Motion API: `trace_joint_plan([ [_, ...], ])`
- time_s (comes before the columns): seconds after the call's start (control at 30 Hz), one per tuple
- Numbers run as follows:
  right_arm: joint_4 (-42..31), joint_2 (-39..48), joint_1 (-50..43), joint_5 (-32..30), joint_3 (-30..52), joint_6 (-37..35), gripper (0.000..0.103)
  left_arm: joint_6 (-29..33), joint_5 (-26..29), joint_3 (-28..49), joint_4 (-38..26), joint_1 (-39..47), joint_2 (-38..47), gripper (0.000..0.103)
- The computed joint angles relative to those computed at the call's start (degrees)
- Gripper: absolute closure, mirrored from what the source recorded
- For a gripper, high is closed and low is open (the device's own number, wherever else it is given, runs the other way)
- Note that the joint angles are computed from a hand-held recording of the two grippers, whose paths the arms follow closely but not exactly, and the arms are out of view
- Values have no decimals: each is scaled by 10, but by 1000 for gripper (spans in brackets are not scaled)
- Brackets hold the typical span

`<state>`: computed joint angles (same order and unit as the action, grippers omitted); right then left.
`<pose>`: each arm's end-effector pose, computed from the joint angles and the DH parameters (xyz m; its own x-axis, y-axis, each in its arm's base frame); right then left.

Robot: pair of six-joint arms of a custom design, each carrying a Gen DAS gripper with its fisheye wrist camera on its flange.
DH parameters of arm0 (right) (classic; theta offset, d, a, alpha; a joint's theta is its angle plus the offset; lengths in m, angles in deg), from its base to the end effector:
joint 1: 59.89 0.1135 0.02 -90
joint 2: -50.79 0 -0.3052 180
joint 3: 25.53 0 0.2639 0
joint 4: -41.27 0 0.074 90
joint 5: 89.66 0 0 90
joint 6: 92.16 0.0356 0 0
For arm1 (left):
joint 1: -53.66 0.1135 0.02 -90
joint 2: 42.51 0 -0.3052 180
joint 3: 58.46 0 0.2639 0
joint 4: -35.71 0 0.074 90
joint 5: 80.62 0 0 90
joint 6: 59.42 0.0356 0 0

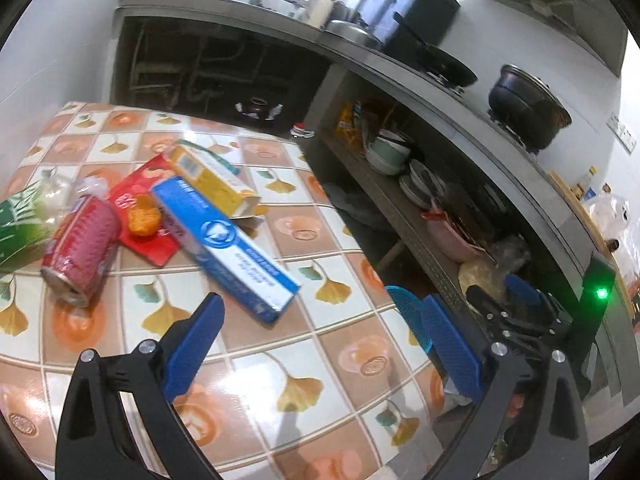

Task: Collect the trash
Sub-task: 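Move both open tools back toward the table of trash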

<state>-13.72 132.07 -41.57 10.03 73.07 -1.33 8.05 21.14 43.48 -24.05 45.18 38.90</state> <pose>0.2981 0.0924 0.4271 -0.5827 -0.1779 -0.7930 -0.1749 0.9803 -0.0914 0.3015 -0.0523 0.4390 -0.6929 -0.2760 -0.6661 0.0379 0.9086 -0.4159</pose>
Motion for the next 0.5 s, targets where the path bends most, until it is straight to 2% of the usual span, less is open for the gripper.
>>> trace_joint_plan([
  [0.2,9,20,-10,-98,12,37,8,14,0,-47,14,42,-37,6],
  [0.5,-10,83,26,-144,75,41,8,50,-23,-113,52,107,-79,6],
])
